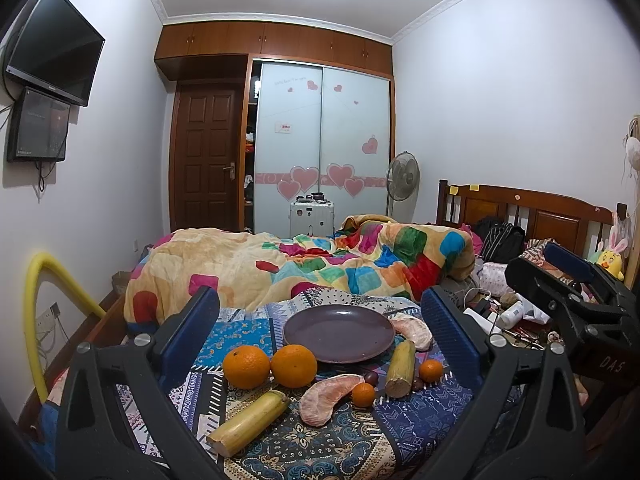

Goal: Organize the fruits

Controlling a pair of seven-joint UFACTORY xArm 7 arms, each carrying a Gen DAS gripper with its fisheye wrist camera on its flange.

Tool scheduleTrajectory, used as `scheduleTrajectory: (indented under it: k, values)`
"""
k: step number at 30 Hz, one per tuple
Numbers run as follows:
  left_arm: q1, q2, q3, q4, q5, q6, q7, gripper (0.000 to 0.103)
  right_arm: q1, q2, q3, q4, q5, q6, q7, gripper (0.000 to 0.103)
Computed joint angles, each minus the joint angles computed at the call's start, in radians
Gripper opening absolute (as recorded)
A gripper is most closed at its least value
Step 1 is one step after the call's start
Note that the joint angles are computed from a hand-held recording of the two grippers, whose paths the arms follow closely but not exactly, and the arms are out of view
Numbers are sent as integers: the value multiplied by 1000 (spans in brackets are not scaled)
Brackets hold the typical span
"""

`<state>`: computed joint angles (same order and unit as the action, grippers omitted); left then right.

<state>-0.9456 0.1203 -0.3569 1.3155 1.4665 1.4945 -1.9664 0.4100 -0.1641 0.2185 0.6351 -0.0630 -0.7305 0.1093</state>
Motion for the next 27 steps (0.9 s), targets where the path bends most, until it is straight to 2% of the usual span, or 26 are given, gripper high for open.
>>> scheduleTrajectory:
  k: [27]
  values:
    - [-8,22,14,18,4,-3,-9,103,6,8,7,-1,9,-9,-3,103]
